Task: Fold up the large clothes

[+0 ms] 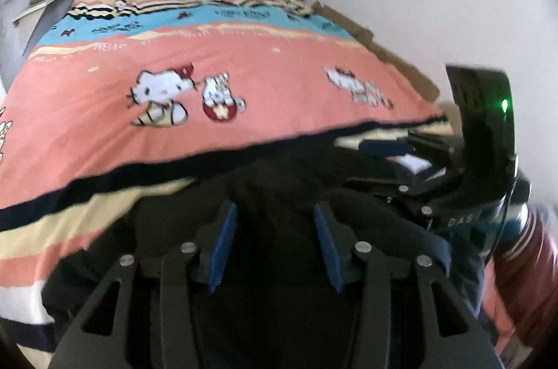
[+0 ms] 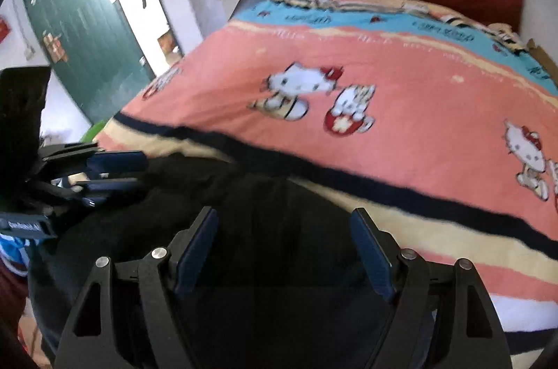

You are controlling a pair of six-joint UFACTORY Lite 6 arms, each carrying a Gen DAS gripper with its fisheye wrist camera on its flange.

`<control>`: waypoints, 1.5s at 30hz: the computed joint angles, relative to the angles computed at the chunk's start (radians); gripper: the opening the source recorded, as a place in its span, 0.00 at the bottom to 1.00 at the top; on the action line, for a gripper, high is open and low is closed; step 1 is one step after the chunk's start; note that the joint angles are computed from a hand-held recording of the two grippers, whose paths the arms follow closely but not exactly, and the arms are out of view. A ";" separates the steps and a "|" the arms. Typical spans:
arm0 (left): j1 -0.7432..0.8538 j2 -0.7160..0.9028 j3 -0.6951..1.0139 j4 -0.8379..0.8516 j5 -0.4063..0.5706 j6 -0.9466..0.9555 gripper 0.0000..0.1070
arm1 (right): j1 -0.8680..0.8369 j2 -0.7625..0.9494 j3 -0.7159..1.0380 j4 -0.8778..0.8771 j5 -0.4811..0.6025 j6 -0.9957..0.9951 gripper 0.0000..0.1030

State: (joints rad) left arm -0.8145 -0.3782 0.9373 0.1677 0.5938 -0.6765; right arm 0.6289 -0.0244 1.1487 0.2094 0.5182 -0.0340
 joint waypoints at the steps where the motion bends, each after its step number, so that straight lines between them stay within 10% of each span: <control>1: -0.057 -0.018 -0.021 0.063 0.022 -0.068 0.41 | 0.015 -0.026 -0.040 0.012 0.003 -0.014 0.75; 13: -0.646 -0.071 -0.246 0.553 0.249 -0.871 0.44 | 0.340 -0.466 -0.503 -0.322 0.015 0.459 0.80; 24: -0.556 0.061 -0.275 0.645 0.184 -0.965 0.44 | 0.333 -0.304 -0.584 -0.598 -0.196 0.786 0.80; 34: -0.930 0.031 -0.108 0.583 0.580 -1.125 0.46 | 0.640 -0.621 -0.582 -0.688 0.211 1.049 0.80; 45: -0.903 0.199 -0.126 0.551 0.505 -1.155 0.50 | 0.926 -0.476 -0.659 -0.938 0.338 1.510 0.81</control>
State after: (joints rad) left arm -1.7172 -0.1795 0.8116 0.7183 1.0983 -1.8318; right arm 1.5554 -0.5009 0.4896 -0.7289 0.8565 1.4755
